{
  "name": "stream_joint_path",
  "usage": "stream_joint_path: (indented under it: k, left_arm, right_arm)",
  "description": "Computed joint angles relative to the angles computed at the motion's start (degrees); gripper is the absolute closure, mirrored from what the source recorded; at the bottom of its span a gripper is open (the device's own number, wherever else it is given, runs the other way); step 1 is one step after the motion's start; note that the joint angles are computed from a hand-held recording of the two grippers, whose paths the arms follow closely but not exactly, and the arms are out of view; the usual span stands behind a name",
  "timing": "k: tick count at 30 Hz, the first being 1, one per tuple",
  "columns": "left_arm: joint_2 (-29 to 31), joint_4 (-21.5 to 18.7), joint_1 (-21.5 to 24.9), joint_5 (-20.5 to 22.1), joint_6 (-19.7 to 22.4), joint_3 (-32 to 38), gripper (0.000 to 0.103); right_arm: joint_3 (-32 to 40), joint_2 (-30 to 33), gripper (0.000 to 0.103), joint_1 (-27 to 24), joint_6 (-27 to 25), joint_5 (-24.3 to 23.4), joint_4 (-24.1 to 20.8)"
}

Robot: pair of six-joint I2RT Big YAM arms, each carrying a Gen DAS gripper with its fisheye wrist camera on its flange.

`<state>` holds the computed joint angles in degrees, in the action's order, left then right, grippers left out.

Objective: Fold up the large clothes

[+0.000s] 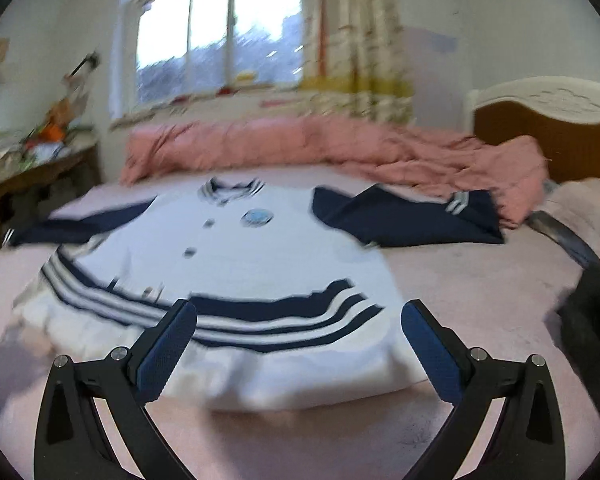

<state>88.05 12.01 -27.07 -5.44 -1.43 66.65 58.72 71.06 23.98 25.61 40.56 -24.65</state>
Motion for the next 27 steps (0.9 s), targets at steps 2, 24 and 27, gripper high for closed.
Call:
stream_joint_path:
  k: [2,24,27]
  left_arm:
    - [0.06,-0.83,-0.59,-1.54,0.2,0.2,0.0]
    - [11.51,-45.37,-4.22,-1.75,15.24,18.87,0.011]
    - [12.37,-46.76,-4.1,-1.42,14.64,19.26,0.008]
  right_arm:
    - [0.26,0.13,0.0,-0.14,0.9,-1.13,-0.81]
    - [9.66,9.31,0.008,0.03,-2.59,-16.86,-22.5]
    - [10.99,11.28,0.022,0.26,-2.54,-18.62,-25.63]
